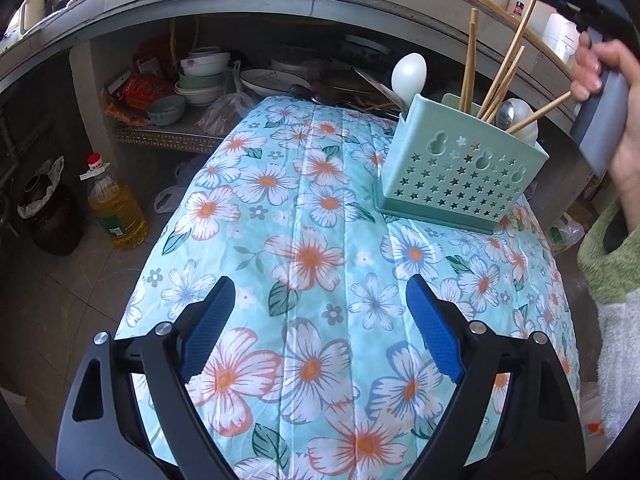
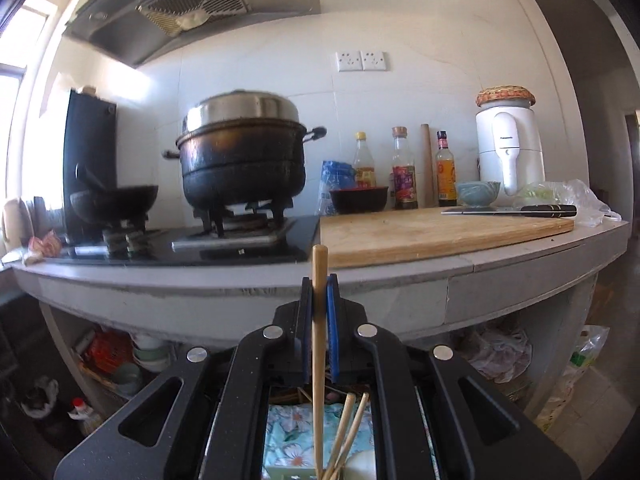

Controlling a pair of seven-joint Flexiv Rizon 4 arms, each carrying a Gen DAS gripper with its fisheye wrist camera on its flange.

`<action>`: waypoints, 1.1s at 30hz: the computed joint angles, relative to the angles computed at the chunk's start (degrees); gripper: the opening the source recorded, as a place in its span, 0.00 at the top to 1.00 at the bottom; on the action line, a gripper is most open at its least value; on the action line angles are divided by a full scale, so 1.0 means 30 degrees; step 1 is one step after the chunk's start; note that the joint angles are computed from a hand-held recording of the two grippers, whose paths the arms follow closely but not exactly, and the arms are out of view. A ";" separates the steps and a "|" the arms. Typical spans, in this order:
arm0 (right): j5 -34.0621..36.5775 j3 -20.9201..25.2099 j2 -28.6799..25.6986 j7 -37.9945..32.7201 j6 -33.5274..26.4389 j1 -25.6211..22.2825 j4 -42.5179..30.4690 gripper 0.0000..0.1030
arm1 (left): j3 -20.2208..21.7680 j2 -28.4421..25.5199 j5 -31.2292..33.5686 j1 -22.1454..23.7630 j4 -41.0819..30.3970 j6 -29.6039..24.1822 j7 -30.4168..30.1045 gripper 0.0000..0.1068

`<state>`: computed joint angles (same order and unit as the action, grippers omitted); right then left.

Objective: Organize utensils

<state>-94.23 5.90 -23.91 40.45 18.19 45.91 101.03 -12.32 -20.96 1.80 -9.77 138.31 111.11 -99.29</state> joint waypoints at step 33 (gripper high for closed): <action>0.7628 0.4610 0.3406 0.1846 0.1361 0.1781 0.6473 0.28 | 0.3200 0.1261 -0.5112 -0.6485 0.0148 0.3570 0.3422 0.12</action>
